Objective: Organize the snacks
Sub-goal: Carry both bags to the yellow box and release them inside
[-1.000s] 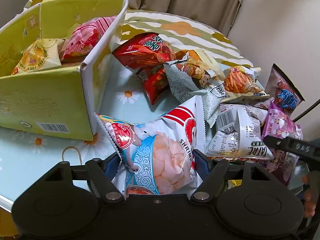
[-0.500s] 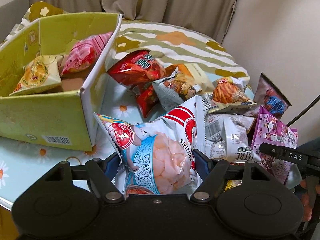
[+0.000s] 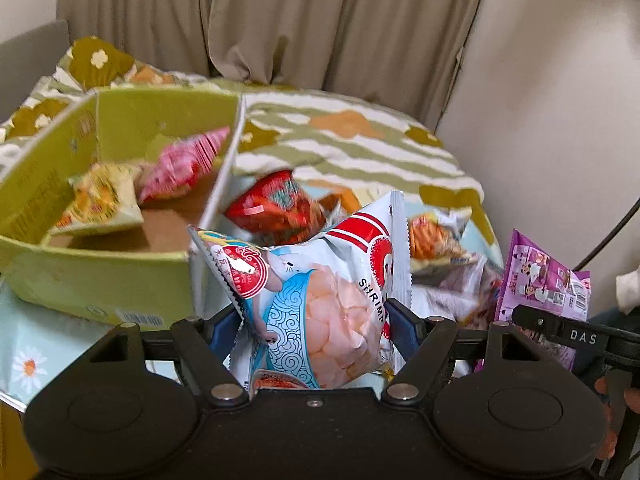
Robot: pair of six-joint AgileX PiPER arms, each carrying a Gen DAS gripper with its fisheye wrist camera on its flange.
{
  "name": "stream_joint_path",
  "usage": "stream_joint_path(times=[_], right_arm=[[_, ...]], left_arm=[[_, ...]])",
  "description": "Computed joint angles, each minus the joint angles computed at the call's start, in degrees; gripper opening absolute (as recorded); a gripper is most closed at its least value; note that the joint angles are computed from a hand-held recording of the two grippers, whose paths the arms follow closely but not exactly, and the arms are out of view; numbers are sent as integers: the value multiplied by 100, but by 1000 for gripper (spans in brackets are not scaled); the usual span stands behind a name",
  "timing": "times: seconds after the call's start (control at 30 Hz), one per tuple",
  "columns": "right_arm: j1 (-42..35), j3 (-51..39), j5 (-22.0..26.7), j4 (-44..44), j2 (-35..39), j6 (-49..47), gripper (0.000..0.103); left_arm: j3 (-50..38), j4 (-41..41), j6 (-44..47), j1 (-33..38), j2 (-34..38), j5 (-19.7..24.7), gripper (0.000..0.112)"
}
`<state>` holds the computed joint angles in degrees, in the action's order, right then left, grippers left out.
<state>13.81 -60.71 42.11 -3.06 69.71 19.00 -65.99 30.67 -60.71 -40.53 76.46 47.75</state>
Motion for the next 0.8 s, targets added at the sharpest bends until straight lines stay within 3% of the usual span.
stream_joint_path(times=[0.2,0.37,0.6,0.8], right_arm=[[348,-501,199,-136,92,4,80],[1064,-1231,460,-647,435,600,80],[2199,-2812,713,-1239,1560,1465,80],[2843,-4808,1151,-1277,3005,1614,80]], left_arm=[[-110,240,47,153,-383,219,78],[-208,-220,917,953,-656,110,78],[-520,-1795,3207,2845,-676,-186,78],[-882,-3334,5290,4401,-231,-260,78]])
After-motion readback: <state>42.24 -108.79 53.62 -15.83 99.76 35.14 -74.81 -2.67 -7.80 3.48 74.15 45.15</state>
